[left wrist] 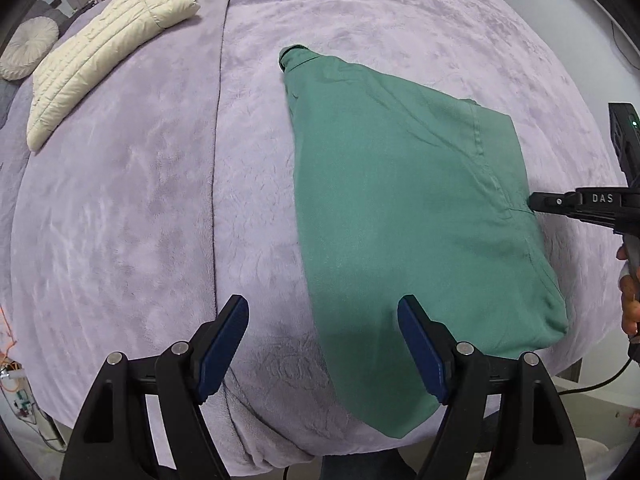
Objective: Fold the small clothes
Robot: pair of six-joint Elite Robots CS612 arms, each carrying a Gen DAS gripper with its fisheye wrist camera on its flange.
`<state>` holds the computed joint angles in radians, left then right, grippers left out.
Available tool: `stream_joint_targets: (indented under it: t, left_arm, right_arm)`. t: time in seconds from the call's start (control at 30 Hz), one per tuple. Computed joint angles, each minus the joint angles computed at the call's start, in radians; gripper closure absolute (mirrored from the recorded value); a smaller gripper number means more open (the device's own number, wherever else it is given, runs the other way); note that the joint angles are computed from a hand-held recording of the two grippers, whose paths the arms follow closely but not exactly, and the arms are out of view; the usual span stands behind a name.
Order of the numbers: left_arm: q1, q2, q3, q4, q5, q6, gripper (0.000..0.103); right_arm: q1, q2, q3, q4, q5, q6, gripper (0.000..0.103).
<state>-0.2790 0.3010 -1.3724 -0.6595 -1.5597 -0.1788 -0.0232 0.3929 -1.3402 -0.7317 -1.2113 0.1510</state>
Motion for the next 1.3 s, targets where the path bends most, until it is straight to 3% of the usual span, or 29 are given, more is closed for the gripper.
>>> stream_joint_targets:
  t: [0.13,0.23,0.37,0.53,0.57,0.6,0.63,0.77,0.93,1.0,1.1,1.23,1.27,1.3]
  left_arm:
    - [-0.003,-0.002,0.007,0.001,0.001,-0.026,0.025]
    - [-0.001,-0.007,0.019,0.004,-0.015,-0.039,0.025]
    - [-0.004,-0.012,0.029,0.012,-0.001,-0.04,0.025]
    - [0.001,-0.012,0.029,0.01,-0.018,-0.046,0.024]
    - [0.001,-0.012,0.029,0.011,-0.019,-0.048,0.019]
    - [0.002,-0.012,0.028,0.011,-0.02,-0.051,0.008]
    - [0.002,-0.01,0.024,0.009,-0.019,-0.054,0.006]
    - [0.0,-0.01,0.02,0.015,-0.007,-0.062,0.005]
    - [-0.01,-0.009,0.007,0.004,0.078,-0.086,0.001]
    - [-0.008,-0.012,0.009,-0.005,0.081,-0.099,0.001]
    - [0.002,-0.017,0.014,-0.017,0.044,-0.122,0.001]
    - [-0.004,-0.028,0.022,-0.016,0.073,-0.133,0.001]
    - [-0.006,-0.03,0.023,-0.017,0.079,-0.135,0.001]
    - [-0.007,-0.032,0.023,-0.019,0.082,-0.137,0.001]
  right_arm:
    - [-0.011,-0.002,-0.034,0.053,-0.009,0.0,0.098]
    - [-0.013,0.001,-0.063,0.082,-0.011,0.015,0.09]
    - [-0.005,0.0,-0.089,0.11,-0.024,0.02,0.056]
    - [0.009,-0.006,-0.097,0.128,-0.036,0.019,0.053]
    - [0.012,-0.008,-0.096,0.126,-0.04,0.017,0.051]
    - [0.015,-0.01,-0.096,0.124,-0.044,0.015,0.048]
    - [0.018,-0.013,-0.095,0.121,-0.05,0.011,0.046]
    - [0.028,-0.026,-0.086,0.106,-0.068,0.001,0.041]
    - [0.051,-0.048,-0.065,0.081,-0.123,-0.021,0.032]
    - [0.063,-0.058,-0.056,0.071,-0.153,-0.031,0.02]
    - [0.081,-0.068,-0.047,0.051,-0.205,-0.027,0.02]
    - [0.101,-0.077,-0.04,0.027,-0.278,-0.031,0.018]
    - [0.104,-0.077,-0.041,0.021,-0.289,-0.033,0.015]
    - [0.107,-0.078,-0.041,0.016,-0.298,-0.034,0.002]
